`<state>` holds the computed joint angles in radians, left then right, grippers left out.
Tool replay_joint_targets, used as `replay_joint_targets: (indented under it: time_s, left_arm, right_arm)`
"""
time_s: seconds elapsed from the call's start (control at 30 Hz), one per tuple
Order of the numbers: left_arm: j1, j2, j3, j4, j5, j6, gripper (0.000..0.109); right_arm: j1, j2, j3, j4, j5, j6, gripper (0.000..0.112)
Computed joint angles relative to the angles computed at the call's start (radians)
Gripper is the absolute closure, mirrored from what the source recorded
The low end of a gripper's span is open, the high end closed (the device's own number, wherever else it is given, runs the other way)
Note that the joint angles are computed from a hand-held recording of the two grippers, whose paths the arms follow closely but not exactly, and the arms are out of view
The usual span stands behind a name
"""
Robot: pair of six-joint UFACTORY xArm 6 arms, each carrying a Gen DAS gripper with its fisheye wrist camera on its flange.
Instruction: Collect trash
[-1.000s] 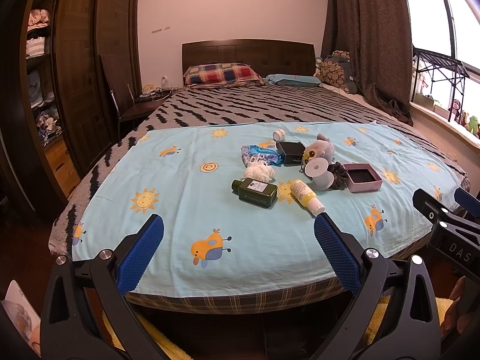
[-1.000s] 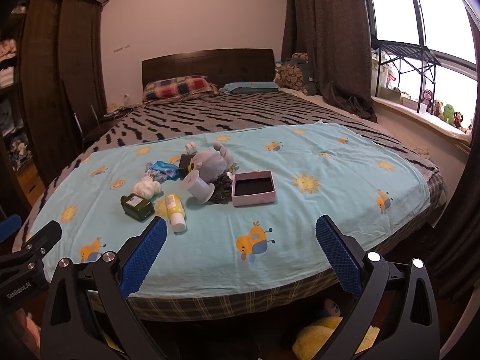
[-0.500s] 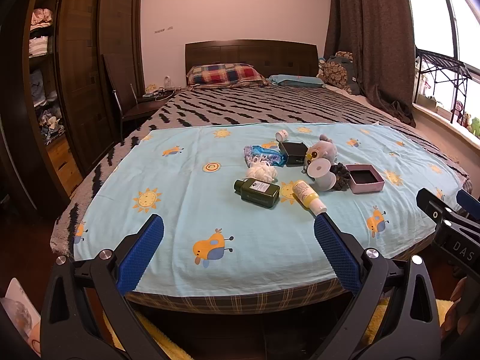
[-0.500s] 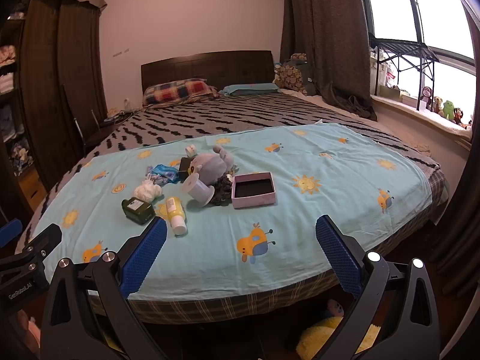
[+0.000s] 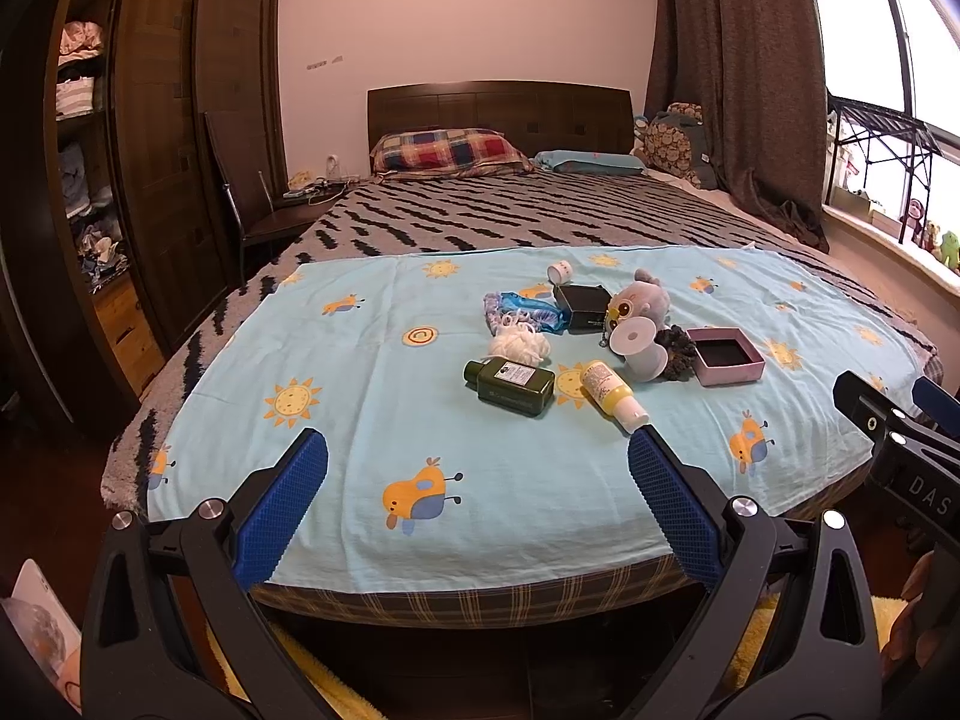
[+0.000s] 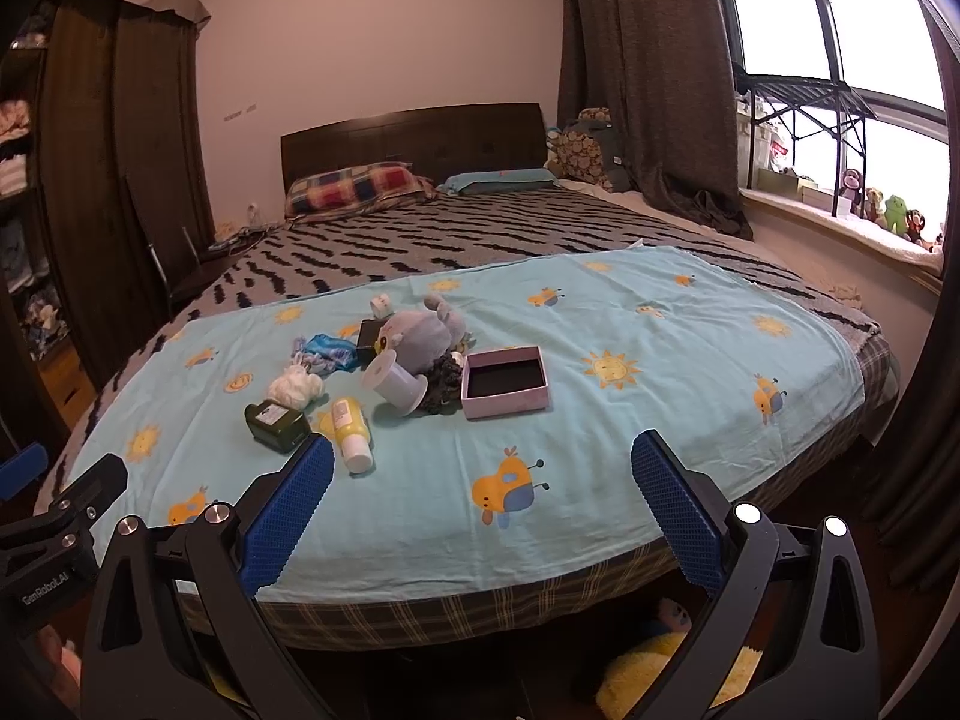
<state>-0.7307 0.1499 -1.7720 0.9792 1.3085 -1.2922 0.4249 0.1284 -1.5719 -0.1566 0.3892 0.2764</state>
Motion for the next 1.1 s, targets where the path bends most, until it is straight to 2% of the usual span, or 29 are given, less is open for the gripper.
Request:
replay_joint_targets:
  time_s: [0.23,0.33,0.67,0.83,0.93,1.1]
  left_arm:
    - [0.002,-0.001,0.005,-0.004,-0.011,0.000,0.013]
    - [0.008,0.002,0.007,-0.006,-0.018,0.010,0.013]
    - [0.062,-0.007,0.066,-0.036,-0.071,0.008,0.014]
    - [0.099,0.032,0.041,-0.070,-0.069,0.057,0.014]
    - [0.131,0.050,0.031,-0.099,-0.104,0.077,0.014]
    - [0.190,0.114,-0.014,-0.155,-0.148,0.135,0.014]
  right_arm:
    - [-0.002,0.001,0.016,-0.010,-0.035,0.007,0.013]
    - [0.000,0.008,0.013,0.045,-0.042,-0.046,0.013]
    - [0.002,0.089,-0.054,0.138,0.005,-0.120,0.013]
    - [-0.006,0.175,-0.141,0.067,0.026,-0.065,0.013]
    - [-0.016,0.248,-0.214,0.138,0.026,-0.131,0.013]
    - [-0.030,0.406,-0.404,0.095,0.116,-0.118,0.013]
